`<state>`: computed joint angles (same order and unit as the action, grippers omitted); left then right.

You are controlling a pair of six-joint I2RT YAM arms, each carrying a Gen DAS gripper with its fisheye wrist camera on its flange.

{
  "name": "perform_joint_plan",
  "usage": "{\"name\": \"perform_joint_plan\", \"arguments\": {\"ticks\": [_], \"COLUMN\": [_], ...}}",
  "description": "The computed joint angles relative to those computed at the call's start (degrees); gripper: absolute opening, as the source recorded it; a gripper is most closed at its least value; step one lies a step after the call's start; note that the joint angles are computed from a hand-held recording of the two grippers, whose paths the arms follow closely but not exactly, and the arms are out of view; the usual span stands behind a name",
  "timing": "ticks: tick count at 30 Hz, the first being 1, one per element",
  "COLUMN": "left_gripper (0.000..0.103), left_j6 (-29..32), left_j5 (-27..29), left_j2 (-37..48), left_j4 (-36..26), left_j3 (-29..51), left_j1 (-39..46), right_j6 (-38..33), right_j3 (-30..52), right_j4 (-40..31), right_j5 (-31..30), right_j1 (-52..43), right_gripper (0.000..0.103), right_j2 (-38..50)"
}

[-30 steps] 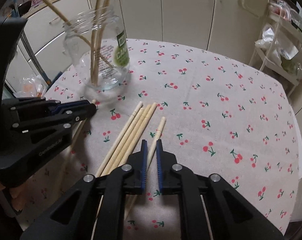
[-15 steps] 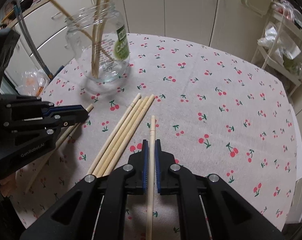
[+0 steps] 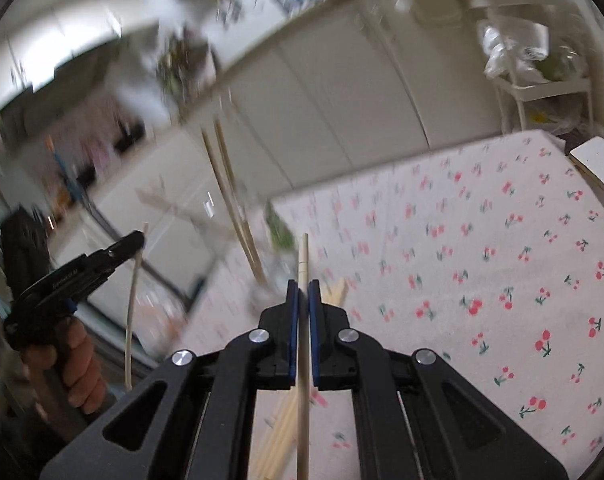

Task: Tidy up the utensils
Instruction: 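Lift the left tool's stick over the glass jar and release it while the right tool holds its stick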

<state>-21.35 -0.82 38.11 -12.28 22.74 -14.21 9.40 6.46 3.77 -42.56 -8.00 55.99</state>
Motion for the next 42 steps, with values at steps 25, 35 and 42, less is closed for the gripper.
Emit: {"name": "perform_joint_plan", "arguments": {"ticks": [25, 35, 42], "left_gripper": [0.005, 0.005, 0.005], "left_j6": [3.44, 4.62, 4.59], "left_j5": [-22.9, -23.91, -24.12], "left_j2": [32.14, 38.59, 41.75], "left_j4": [51.75, 58.05, 61.92], "left_j3": [9.1, 7.17, 5.31], "left_j1": [-6.55, -6.7, -7.5], "right_j6": [13.48, 13.25, 13.28], "right_j3": [-3.09, -3.63, -3.91], "right_j4": [15.6, 22.83, 25.06], "right_j5": [0.71, 0.04, -0.05], "right_j1": [-3.03, -2.93, -2.9], "right_gripper": [0.006, 0.006, 0.006], "right_j2": [-4.99, 3.3, 5.57]}}
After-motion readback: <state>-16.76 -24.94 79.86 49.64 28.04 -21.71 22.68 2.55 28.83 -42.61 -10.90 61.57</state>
